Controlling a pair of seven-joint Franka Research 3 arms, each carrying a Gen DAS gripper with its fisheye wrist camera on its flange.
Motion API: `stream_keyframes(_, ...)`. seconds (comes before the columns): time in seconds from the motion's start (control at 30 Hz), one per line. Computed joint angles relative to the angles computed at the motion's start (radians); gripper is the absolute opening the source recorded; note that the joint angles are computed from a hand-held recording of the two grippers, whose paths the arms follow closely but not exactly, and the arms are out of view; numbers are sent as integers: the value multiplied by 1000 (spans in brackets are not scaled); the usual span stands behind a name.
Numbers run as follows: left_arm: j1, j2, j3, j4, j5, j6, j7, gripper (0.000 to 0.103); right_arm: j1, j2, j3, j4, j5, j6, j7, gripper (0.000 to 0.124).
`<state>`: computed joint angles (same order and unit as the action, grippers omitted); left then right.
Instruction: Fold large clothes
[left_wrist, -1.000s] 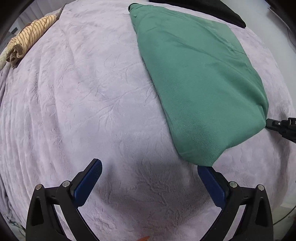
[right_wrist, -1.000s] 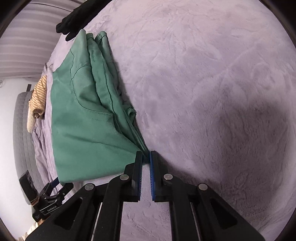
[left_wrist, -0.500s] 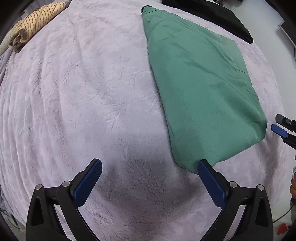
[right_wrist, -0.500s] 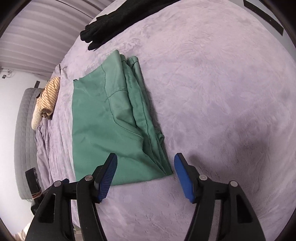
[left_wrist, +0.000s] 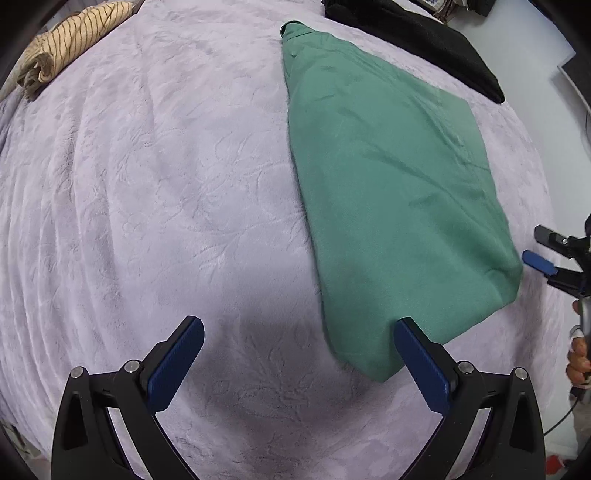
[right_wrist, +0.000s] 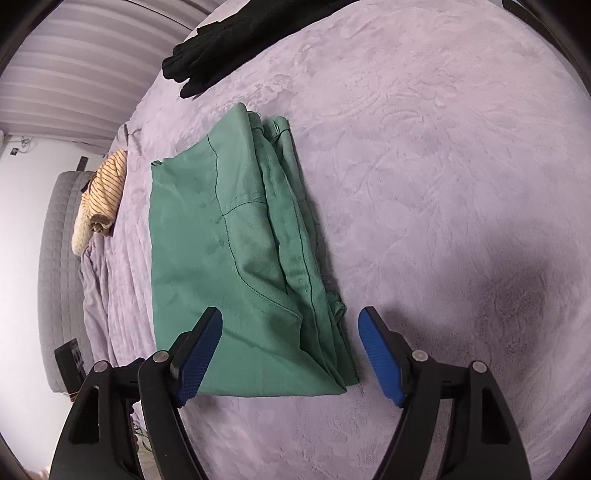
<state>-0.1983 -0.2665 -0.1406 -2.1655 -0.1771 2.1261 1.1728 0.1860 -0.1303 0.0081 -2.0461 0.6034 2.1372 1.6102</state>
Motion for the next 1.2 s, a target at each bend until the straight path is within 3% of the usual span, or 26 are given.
stream_keyframes(0.27,11,110,39,44,-206,91,101,103,-25,149,-17,125,162,-46,-117,79)
stream_keyframes(0.47,22,207,8,62,-343,115,176,103,-67,323,8,279,261,-99,-163,80)
stream_keyframes(0.83,62,315,-45,149,-378,103,233,103,-108,567,93,528,341,-111,-172,80)
stream_keyframes(0.87,63,308,-47,144,-381,110,241,99,-109,573,98,533,345,-106,-166,80)
stream_keyframes(0.9,64,298,-48,134,-381,122,251,89,-107,577,102,539,339,-103,-158,79)
stream_keyframes(0.97,64,266,-45,111,-375,130,268,75,-101,578,104,548,308,-104,-153,55)
stream_keyframes(1.0,63,250,-43,99,-383,139,283,65,-94,580,101,553,285,-102,-141,34)
stream_keyframes(1.03,61,236,-39,88,-396,147,295,55,-93,569,103,537,290,-83,-139,28)
stream_keyframes(1.1,58,202,-28,69,-435,157,323,46,-110,536,120,484,366,-48,-166,21)
stream_keyframes(1.2,47,158,-13,51,-462,168,356,41,-131,493,135,429,488,-47,-208,19)
